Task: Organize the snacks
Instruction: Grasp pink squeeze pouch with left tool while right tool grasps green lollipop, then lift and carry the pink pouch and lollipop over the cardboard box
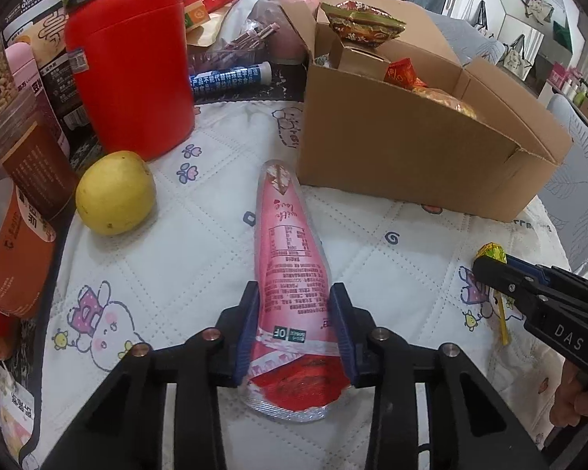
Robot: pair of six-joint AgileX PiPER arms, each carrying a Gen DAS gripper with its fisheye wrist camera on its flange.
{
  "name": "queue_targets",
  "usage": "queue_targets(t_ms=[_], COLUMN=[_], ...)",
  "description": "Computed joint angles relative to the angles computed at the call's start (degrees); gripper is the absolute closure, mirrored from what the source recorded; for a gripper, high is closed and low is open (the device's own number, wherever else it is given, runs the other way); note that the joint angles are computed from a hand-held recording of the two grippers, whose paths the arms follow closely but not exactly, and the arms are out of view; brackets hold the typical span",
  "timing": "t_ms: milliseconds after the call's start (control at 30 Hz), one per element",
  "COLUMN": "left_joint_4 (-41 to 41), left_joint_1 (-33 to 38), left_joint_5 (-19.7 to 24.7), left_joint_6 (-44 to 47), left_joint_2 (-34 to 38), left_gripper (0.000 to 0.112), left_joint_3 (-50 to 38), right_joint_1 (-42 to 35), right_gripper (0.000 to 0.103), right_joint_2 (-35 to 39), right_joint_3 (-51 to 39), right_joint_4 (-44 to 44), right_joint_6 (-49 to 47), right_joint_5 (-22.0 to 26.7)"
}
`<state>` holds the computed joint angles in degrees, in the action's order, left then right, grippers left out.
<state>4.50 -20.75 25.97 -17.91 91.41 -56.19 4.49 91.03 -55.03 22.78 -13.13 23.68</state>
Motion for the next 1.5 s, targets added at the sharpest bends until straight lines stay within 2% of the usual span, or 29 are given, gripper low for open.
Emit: queue_targets(t_ms=[300, 500, 600, 667, 767, 900, 933, 1033, 1067, 1100, 1133, 1333, 1500], left_joint_4=[-12.76, -23.65, -22.87, -19.26, -17.8, -15.1, -11.86, -0.47, 2.86, 4.84, 5.28, 6.94, 1.2], left_joint_1=[0.41, 0.26, -1.48, -3.37, -4.29, -7.35, -9.04, -13.08, -14.02, -14.41, -14.37, -14.61, -13.72], left_joint_5=[1.9, 6.89, 7.99, 7.68, 7.76, 7.8, 7.21, 4.82, 4.39, 3.81, 3.5, 3.49, 3.45], left_joint_6=[12.61, 25.61, 26.14, 23.13, 21.21, 19.19, 16.19, 5.23, 1.68, -0.59, -1.34, -3.2, 1.75], left_joint_2=[-3.11, -4.39, -5.13, -4.94, -2.97, -1.16, -0.73, -0.41, -0.38, -0.55, -0.74, -1.99, -3.42], left_gripper=[0.081, 0.081, 0.081, 0.081, 0.069, 0.036, 0.034, 0.036, 0.039, 0.048, 0.059, 0.074, 0.075], left_joint_3=[2.48, 2.76, 3.01, 2.69, 1.46, -0.41, -0.61, 0.2, 0.41, 0.72, 0.85, 1.72, 2.4], right_joint_1=[-0.64, -1.29, -1.19, -1.17, -0.24, 0.13, -0.03, 0.12, 0.2, 0.25, 0.18, -0.07, -0.4], right_gripper=[0.078, 0.078, 0.078, 0.078, 0.077, 0.077, 0.077, 0.077, 0.077, 0.077, 0.077, 0.076, 0.077], right_joint_2=[-8.03, -12.51, -14.74, -15.95, -16.55, -16.67, -16.56, -16.29, -16.26, -16.27, -16.27, -15.88, -16.81], right_joint_3=[6.62, 10.53, 12.41, 13.54, 14.58, 15.67, 15.89, 16.55, 16.72, 16.93, 17.19, 17.72, 19.37], right_joint_4=[1.19, 3.06, 3.14, 2.81, 0.72, 0.89, 1.92, 1.74, 1.43, 1.5, 2.06, 3.23, 6.84], right_joint_6=[-1.71, -3.5, -3.7, -3.68, -1.52, -2.05, -3.06, -2.78, -2.46, -2.51, -3.11, -4.83, -8.74], right_joint_5=[0.13, 1.18, 1.42, 1.4, 1.07, 1.07, 1.12, 0.56, 0.38, 0.2, -0.03, -0.55, -2.61])
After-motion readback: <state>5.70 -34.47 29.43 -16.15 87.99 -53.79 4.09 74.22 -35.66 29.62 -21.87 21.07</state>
